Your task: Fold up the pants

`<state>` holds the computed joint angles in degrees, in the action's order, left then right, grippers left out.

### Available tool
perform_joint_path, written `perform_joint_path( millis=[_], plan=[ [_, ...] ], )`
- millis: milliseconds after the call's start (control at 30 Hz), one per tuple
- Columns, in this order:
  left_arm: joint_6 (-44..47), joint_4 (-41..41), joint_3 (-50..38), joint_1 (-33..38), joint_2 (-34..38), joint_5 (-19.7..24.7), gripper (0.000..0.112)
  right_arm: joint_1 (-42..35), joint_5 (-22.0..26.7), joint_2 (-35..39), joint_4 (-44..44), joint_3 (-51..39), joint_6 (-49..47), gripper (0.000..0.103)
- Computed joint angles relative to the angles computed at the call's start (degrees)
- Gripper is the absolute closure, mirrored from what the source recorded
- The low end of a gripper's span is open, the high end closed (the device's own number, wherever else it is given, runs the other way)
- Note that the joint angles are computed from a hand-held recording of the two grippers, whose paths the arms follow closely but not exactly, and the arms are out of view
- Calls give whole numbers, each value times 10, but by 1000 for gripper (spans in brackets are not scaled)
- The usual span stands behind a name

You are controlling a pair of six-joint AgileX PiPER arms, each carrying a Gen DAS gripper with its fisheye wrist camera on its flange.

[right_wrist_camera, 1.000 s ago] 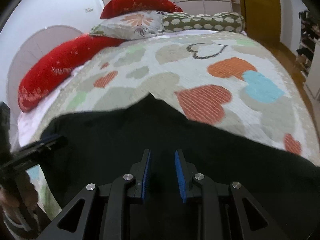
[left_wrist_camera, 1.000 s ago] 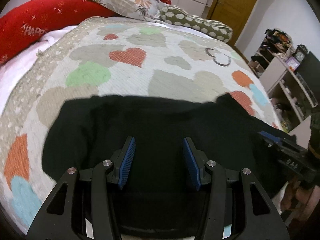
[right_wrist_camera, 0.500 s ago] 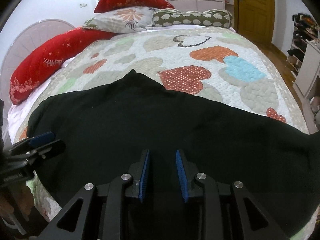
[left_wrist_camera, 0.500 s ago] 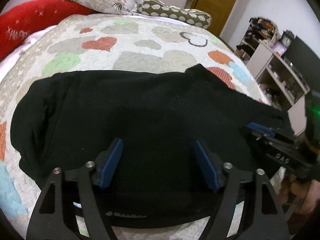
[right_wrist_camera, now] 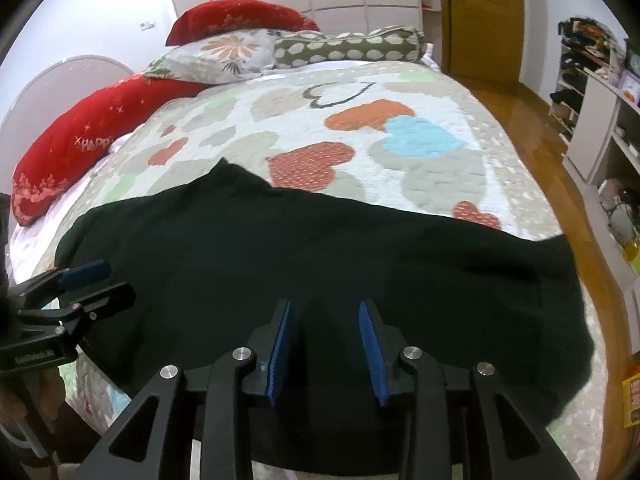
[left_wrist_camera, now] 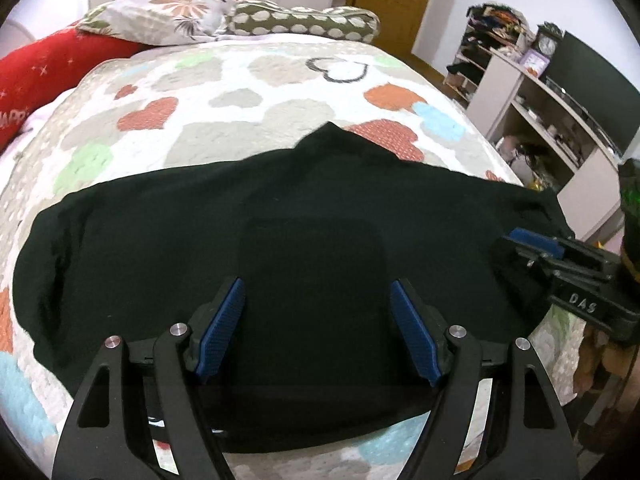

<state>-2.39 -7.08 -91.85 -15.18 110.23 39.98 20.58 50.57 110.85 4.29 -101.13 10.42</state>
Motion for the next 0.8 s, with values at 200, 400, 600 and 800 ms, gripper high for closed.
perform_joint_path(
  millis=[200,400,600,800],
  plan=[
    [11,-6,-26,-17,21,16,37,-19,-4,-21,-11,35,0,65],
    [-15,34,-47,-39,46,25,37,-42,-24,-44,13,84,-16,65],
    [27,0,-124,-45,74,67,37,-86,-45,-107,52,148,-48,65],
    [57,-39,-273,-60,150,144,37,-137,-43,-160,100,197,-82,62]
  ],
)
